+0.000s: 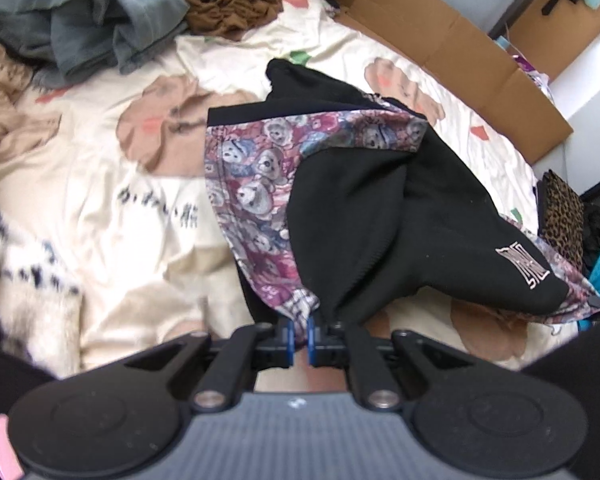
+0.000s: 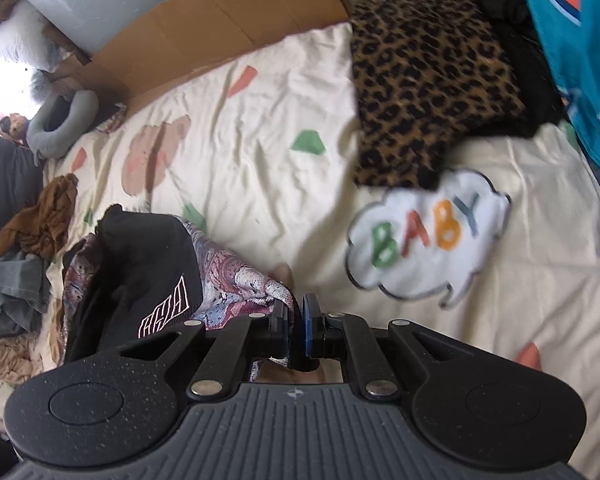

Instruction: Fold clothes

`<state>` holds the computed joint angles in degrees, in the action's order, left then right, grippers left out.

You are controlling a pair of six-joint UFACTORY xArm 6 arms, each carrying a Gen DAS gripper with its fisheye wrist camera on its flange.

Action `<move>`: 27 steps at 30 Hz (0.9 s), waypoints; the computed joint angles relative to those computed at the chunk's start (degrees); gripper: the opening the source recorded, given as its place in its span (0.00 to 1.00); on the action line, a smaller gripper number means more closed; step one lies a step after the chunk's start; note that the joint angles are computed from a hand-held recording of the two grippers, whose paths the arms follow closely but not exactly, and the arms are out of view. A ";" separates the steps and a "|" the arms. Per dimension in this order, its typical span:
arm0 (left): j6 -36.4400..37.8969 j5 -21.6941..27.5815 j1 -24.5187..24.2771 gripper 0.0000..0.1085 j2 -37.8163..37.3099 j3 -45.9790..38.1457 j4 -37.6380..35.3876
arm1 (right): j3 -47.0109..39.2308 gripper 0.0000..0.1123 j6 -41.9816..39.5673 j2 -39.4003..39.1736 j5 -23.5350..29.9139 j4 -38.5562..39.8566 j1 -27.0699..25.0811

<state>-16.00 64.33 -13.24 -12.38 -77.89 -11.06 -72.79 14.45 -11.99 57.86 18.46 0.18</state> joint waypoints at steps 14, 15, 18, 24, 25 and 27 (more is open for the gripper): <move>6.03 11.10 3.17 0.26 1.85 -6.53 -0.09 | 3.64 0.21 1.10 -5.62 6.88 -4.38 -3.19; 6.45 11.52 3.62 0.27 2.71 -8.21 0.49 | 3.55 0.22 0.63 -5.66 6.67 -3.93 -3.62; 7.75 11.85 4.80 0.36 5.87 -13.39 2.44 | 2.77 0.23 -0.23 -5.04 5.98 -3.84 -4.00; 7.75 10.15 5.37 0.43 13.27 -22.25 4.00 | 1.88 0.24 -0.62 -2.97 2.94 -2.85 -3.11; 7.86 9.95 5.27 0.43 14.53 -23.55 3.99 | 1.62 0.24 -0.89 -2.41 2.47 -2.52 -2.86; 8.27 9.66 4.90 0.45 17.04 -26.00 3.92 | 1.00 0.24 -1.33 -1.12 1.46 -2.26 -2.19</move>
<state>-7.73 73.98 -8.34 4.66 -103.88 -7.14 -71.80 13.12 -13.12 59.32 16.20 -2.01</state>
